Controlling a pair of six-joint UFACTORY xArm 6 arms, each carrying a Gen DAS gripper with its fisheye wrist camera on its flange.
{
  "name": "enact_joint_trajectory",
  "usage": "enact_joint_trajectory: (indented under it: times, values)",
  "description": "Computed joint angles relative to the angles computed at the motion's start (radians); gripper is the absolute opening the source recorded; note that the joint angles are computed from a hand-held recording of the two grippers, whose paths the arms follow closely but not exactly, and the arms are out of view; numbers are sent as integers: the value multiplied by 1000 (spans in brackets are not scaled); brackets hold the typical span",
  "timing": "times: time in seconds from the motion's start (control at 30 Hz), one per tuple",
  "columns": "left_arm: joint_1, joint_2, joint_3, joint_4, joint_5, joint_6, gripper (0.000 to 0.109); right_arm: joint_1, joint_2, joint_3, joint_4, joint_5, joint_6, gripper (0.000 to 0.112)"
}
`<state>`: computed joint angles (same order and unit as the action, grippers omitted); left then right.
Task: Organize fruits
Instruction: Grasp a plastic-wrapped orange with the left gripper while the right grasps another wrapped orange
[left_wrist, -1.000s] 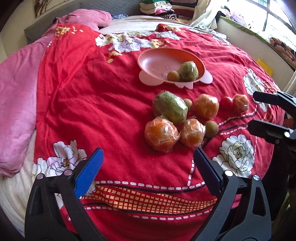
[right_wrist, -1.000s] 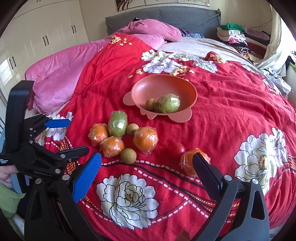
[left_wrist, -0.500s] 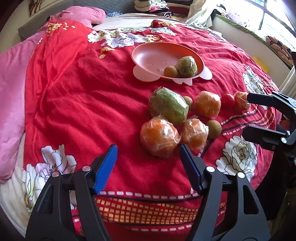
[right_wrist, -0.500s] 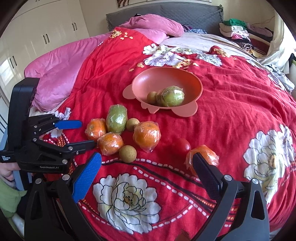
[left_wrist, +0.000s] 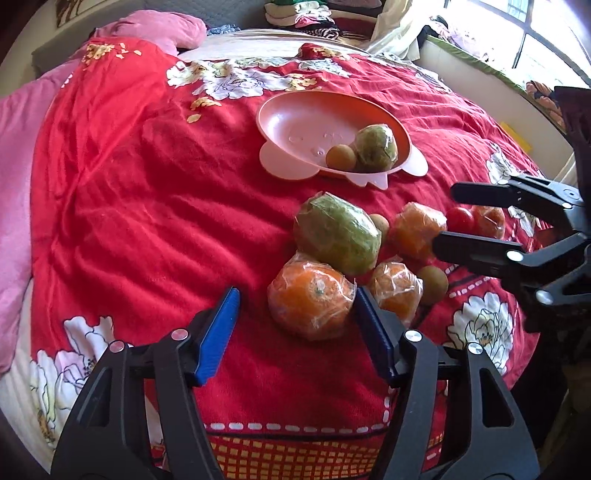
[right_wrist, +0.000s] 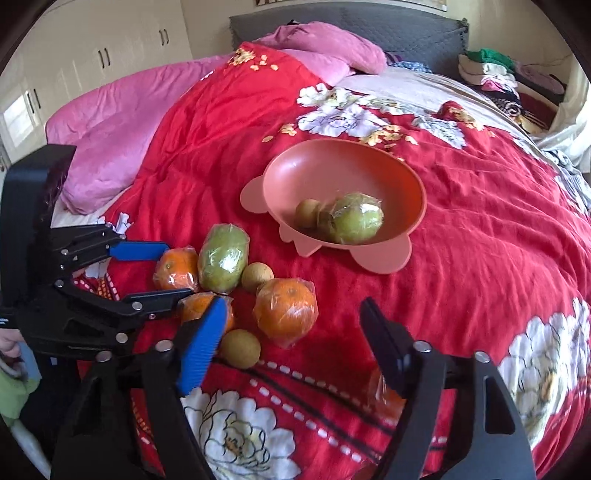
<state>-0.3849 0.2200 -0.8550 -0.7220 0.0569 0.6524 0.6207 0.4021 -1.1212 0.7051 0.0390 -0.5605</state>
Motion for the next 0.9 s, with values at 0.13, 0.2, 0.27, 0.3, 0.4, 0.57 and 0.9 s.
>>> enact_joint_trajectory:
  times: [0.13,0.2,0.27,0.3,0.4,0.57,0.9]
  values:
    - [7,11,-14,35,10,-30,56,-13,29,-33,-19,48,6,57]
    - [9,18,-22,56,14,-44,55,-15,44,-49,-2,64,-19,52]
    - [10,23,-29,47,18,-33,54,-14,53,-61,26,79,-47,50]
    - [10,25,-35,31,23,-19,52,-14,57,-65,24,82,-50,47]
    - [11,32,-51,-6,40,19,48,-10,73,-82,44,91,-81,41]
    - [15,45,-86,-170,83,160,42,-8,66,-80,105,95,-126,41]
    - [14,18,-81,-333,108,294,36,-12,2,-43,350,81,-295,40]
